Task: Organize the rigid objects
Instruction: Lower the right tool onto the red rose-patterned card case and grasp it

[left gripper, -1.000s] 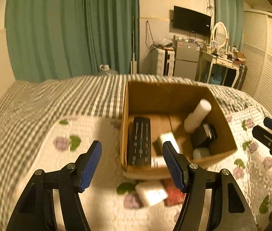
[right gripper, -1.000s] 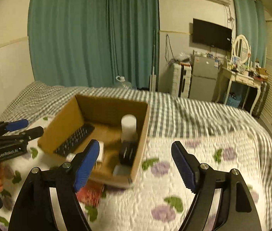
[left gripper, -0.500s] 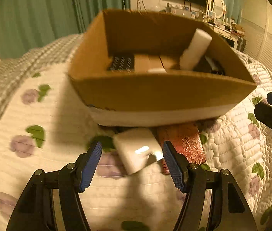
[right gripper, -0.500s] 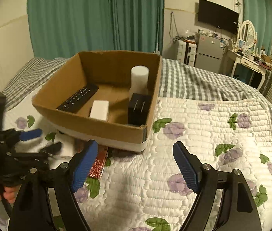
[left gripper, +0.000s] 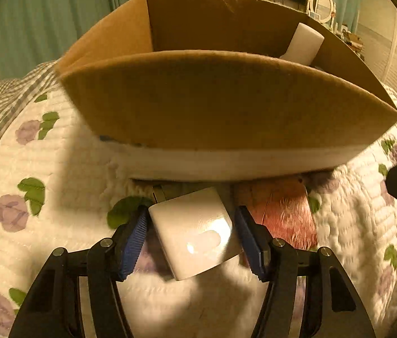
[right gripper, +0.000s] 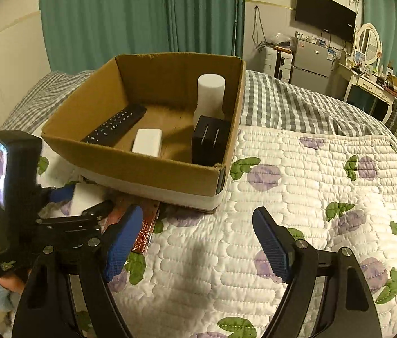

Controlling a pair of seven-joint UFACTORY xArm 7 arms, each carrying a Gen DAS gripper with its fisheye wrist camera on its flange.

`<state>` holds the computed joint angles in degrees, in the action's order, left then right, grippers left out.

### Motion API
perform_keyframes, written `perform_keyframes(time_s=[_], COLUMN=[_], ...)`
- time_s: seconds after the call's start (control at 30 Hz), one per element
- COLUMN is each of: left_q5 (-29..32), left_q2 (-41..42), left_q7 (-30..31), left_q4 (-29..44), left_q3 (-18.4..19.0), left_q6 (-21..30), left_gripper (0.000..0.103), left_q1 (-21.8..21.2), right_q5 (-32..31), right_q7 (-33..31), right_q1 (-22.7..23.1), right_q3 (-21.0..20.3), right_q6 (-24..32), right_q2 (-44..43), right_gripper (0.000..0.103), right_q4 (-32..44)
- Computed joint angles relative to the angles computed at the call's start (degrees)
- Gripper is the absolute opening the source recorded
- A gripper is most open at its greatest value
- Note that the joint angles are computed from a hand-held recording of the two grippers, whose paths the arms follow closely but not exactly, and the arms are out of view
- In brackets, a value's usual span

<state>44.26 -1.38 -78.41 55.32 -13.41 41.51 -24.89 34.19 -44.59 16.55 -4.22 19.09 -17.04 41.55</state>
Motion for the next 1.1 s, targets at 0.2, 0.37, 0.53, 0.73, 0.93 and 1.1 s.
perform_keyframes(time_s=[0.2, 0.37, 0.53, 0.73, 0.93, 1.1], left_q5=[-3.5, -5.7, -5.0, -4.7, -4.7, -5.0], left_q2=[-7.0, -13.8, -16.6, -15.7, -16.0, -16.2], left_q7=[0.1, -0.3, -1.2, 0.4, 0.4, 0.6], left_q4=[-4.4, -9.0, -9.7, -9.0, -8.6, -8.8], left_q3=[-1.8, -3.6, -5.7, -5.9, -6.6, -6.6], left_q6=[2.6, 1.7, 2.2, 0.8, 1.9, 1.8], left_gripper=[0.059, 0.057, 0.055, 0.055, 0.054, 0.054], left_q1=[0.3, 2.2, 5.1, 7.6, 7.8, 8.0], right_q5=[-2.1, -3.4, -5.6, -7.0, -9.7, -17.1], right_q7=[1.4, 2.4, 4.7, 11.5, 16.6, 23.9], right_q1=[0.3, 2.3, 3.6, 3.1, 2.1, 0.7], right_q3=[1.1, 1.7, 3.1, 5.7, 8.8, 10.9], right_q6=[-2.1, -2.1, -2.2, -1.6, -2.3, -4.2], right_q2=[-1.1, -1.9, -0.5, 4.8, 10.0, 12.3], right_gripper=[0.080, 0.080, 0.080, 0.080, 0.080, 0.080], right_q4=[-2.1, -3.9, -4.2, -1.2, 1.1, 1.7])
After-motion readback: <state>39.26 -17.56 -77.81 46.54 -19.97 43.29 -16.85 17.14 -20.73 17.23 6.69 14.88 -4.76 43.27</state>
